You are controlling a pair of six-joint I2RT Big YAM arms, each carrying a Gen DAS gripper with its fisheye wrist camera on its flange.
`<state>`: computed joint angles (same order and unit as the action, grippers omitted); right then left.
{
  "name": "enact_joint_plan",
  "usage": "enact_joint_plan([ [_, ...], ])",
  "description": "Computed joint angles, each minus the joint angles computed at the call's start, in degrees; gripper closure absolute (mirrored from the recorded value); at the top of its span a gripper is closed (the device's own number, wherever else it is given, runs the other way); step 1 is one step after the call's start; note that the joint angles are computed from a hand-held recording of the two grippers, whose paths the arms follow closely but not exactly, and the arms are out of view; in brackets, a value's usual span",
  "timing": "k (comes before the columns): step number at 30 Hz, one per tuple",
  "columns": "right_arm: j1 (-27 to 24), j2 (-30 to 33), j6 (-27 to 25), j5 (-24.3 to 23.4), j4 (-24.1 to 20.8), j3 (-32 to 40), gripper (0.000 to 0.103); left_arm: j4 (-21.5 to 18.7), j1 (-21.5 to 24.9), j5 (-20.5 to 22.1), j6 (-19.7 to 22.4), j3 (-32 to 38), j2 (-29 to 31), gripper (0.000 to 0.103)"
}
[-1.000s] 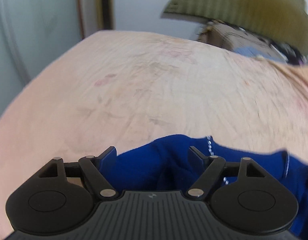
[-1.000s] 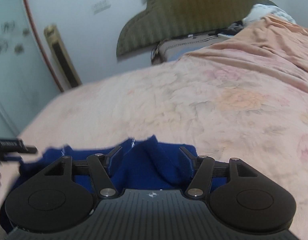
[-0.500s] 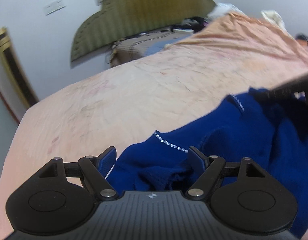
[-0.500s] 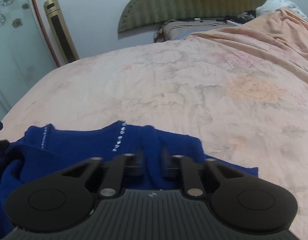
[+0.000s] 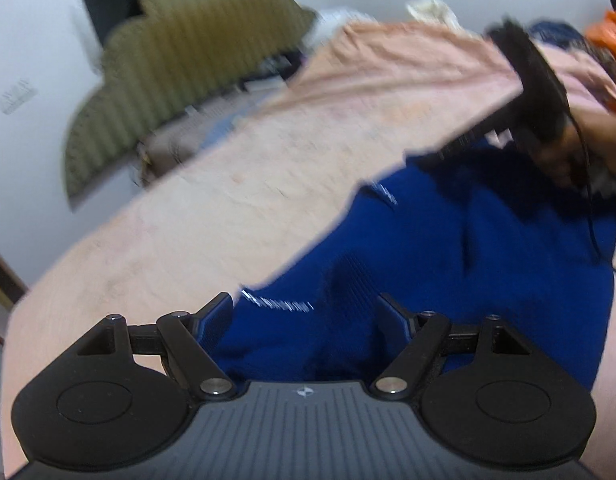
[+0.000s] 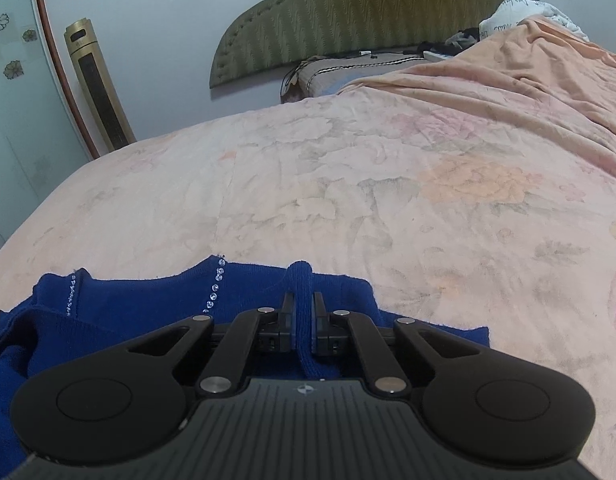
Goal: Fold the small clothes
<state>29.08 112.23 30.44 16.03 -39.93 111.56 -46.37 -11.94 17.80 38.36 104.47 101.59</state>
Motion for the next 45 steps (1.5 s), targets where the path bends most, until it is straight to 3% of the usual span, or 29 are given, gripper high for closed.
enact_joint_plan([
  [2, 0.04, -0.28, 0.33, 0.23, 0.44, -0.53, 0.095, 1.26, -1.04, -3.07, 1.81, -0.46, 0.48, 0.025],
  [4, 0.09, -0.60, 0.88, 0.78, 1.11, -1.19, 0.095, 3.00, -2.03, -8.97, 0.81, 0.13, 1.45, 0.025],
  [9, 0.48, -0.83, 1.15, 5.96, 0.87, -1.58, 0.095, 1.48, -2.25, -23.42, -12.24, 8.59, 7.66, 0.025],
  [12, 0.52, -0.84, 1.40, 7.81, 0.50, -1.63, 0.098, 3.08, -2.24, -29.85, -15.31, 7.74, 7.21, 0.025],
  [16, 0.53, -1.44, 1.83, 11.11, 0.11, -2.18, 0.101, -0.89, -0.67, -26.11, -22.49, 6.31, 4.16, 0.025],
  [18, 0.01, -3.42, 4.49, 9.05, 1.68, -4.82, 0.085, -4.82, 0.23, -21.95, -25.62, 6.02, 2.82, 0.025],
  [19, -0.04, -5.21, 5.94, 8.75, 3.65, -7.25, 0.082, -6.22, 0.71, -19.37, -26.84, 4.67, 1.45, 0.025],
  [21, 0.15, -9.57, 7.04, 8.94, 7.62, -12.81, 0.063, -6.38, 1.33, -15.40, -28.54, 0.23, -2.03, 0.025],
  [22, 0.49, -11.36, 7.23, 9.77, 7.58, -14.61, 0.062, -5.97, 1.51, -14.11, -28.91, -2.50, -4.02, 0.025],
  [27, 2.58, -19.11, 7.32, 7.34, 4.52, -22.61, 0.063, -2.20, 1.08, -10.60, -30.50, -14.12, -12.22, 0.025],
  [32, 6.49, -23.18, 7.43, 5.85, 1.35, -27.78, 0.063, 1.87, -0.43, -12.76, -30.79, -21.55, -17.55, 0.025],
  [37, 8.82, -25.10, 11.95, 8.04, 0.17, -31.20, 0.063, 3.27, -1.10, -17.85, -31.83, -24.64, -19.65, 0.026],
  [39, 9.78, -25.59, 12.28, 10.16, 0.67, -31.82, 0.087, 2.37, -0.89, -17.59, -32.78, -24.95, -20.02, 0.026],
  [40, 10.35, -25.48, 11.86, 11.30, 0.29, -31.62, 0.098, 2.10, -0.72, -17.12, -33.48, -25.40, -20.45, 0.029],
  [42, 10.82, -25.77, 11.06, 12.01, 1.18, -32.00, 0.098, 0.20, -0.45, -16.12, -34.15, -24.78, -20.14, 0.063],
  [45, 11.62, -25.85, 10.22, 15.38, 0.45, -31.57, 0.099, -2.91, 0.03, -15.42, -36.13, -23.44, -19.28, 0.081],
])
